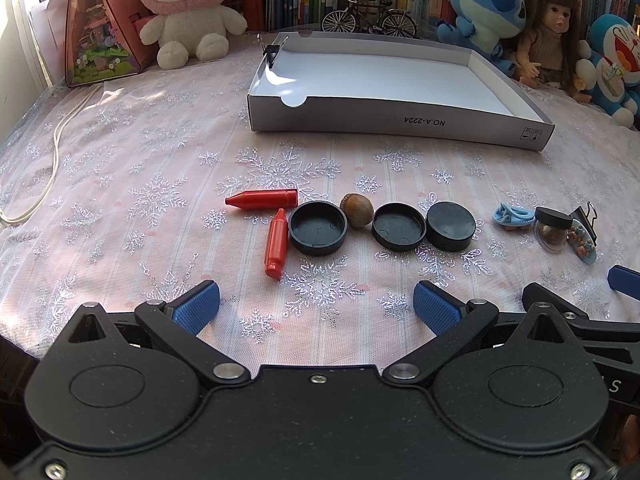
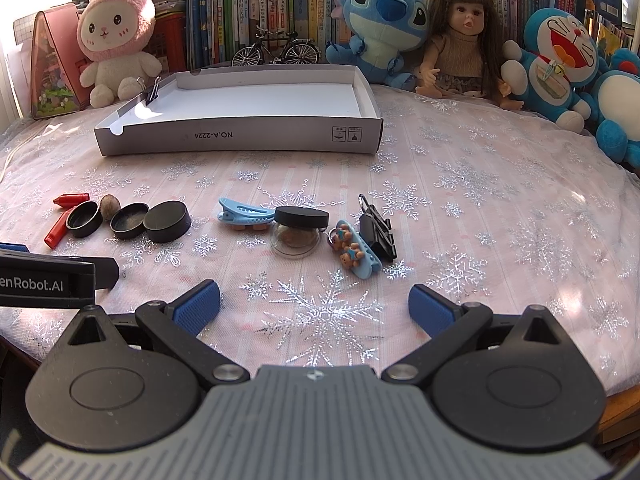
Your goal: Organize rigid objects
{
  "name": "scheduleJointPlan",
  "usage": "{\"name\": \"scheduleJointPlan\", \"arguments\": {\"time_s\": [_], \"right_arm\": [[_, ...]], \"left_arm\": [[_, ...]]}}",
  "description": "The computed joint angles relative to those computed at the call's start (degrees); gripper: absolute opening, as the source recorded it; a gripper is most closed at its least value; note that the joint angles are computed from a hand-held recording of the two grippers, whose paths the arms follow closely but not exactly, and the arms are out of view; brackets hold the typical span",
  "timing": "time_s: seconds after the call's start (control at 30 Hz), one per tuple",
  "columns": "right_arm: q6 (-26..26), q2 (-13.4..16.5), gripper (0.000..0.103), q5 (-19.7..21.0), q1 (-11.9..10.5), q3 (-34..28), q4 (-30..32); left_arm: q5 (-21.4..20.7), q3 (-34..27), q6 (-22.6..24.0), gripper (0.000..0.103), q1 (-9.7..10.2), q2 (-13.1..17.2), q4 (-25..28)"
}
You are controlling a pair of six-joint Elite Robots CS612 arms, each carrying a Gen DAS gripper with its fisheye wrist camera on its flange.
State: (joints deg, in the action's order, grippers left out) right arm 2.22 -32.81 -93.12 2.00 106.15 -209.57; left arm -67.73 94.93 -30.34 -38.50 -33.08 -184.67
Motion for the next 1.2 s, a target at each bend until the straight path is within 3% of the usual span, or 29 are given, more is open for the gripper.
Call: {"name": "scheduleJointPlan", "arguments": {"time_s": [0.8, 1.07, 1.2], "right_arm": [[-1.6, 2.7, 0.103, 3.7, -1.1, 0.2, -9.9], [1.0, 3.4, 0.099, 5.5, -1.9, 0.6, -14.1], [-0.1, 3.7, 0.090, 4.6, -2.0, 0.5, -16.2]], "left_arm": [[3.1, 1.8, 3.0, 0.103, -0.49, 1.5, -10.0], [6.0, 2.8, 3.9, 0.085, -0.54, 1.4, -14.8], [6.9, 3.2, 5.1, 0.074, -0.47, 1.5, -17.6]]}}
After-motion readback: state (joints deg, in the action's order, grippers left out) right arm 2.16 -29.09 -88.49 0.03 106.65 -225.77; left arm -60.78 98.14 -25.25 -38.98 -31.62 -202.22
